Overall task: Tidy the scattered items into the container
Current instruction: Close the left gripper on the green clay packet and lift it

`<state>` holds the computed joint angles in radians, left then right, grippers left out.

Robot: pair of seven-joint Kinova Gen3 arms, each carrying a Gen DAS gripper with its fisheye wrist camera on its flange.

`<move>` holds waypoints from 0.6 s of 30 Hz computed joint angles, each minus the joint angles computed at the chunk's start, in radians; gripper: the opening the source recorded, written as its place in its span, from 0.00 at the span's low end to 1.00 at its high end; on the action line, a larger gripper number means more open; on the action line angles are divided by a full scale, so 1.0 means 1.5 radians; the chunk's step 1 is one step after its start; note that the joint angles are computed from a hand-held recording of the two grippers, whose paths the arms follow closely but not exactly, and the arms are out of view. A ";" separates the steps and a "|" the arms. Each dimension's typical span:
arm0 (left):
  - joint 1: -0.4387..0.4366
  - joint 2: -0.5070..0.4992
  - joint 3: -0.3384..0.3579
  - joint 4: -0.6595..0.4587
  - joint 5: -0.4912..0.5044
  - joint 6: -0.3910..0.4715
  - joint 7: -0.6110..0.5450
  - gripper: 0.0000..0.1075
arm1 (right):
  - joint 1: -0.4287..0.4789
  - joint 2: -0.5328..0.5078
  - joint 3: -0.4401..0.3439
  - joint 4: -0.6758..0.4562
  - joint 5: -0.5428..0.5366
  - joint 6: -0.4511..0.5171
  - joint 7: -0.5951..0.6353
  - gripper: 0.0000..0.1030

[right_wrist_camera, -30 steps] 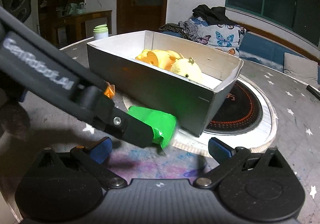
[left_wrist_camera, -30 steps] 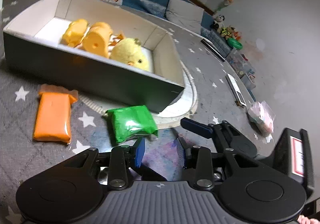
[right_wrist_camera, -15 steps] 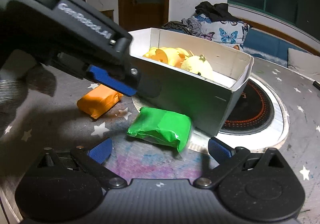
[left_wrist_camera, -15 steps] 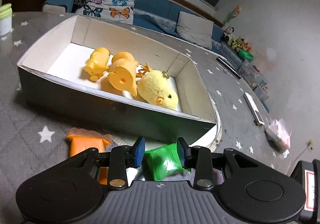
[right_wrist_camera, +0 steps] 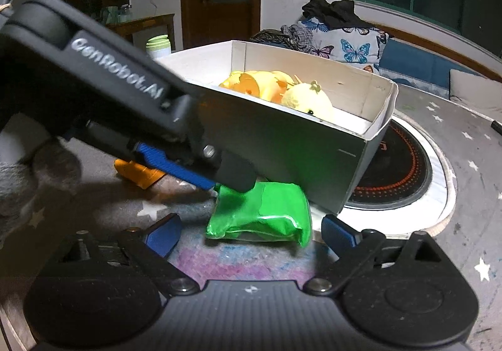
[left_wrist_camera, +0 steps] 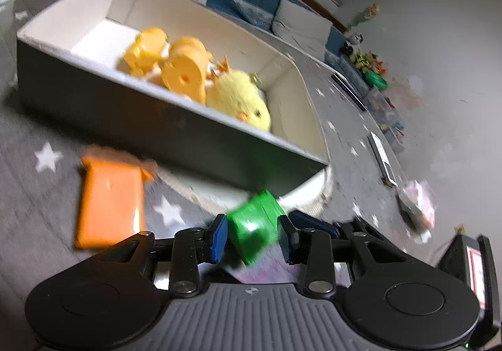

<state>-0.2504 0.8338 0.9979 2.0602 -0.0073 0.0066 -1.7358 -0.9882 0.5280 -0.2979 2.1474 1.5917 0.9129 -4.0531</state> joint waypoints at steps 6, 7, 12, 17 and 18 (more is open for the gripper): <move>0.006 -0.012 -0.010 0.014 -0.002 -0.024 0.013 0.35 | 0.000 -0.009 -0.006 0.016 0.006 0.003 0.003 0.91; 0.009 -0.018 -0.015 0.016 -0.004 -0.035 0.019 0.35 | -0.001 -0.009 -0.007 0.017 0.004 0.006 0.005 0.91; 0.001 -0.007 -0.006 0.009 -0.033 -0.046 0.041 0.35 | 0.001 -0.010 -0.007 0.019 0.006 0.011 0.001 0.91; 0.015 0.007 -0.015 -0.007 -0.056 -0.040 0.065 0.35 | 0.007 -0.006 -0.008 0.016 0.016 0.007 -0.001 0.89; 0.019 0.008 -0.018 -0.009 -0.057 -0.035 0.067 0.35 | 0.008 -0.006 -0.008 0.016 0.017 0.007 0.002 0.88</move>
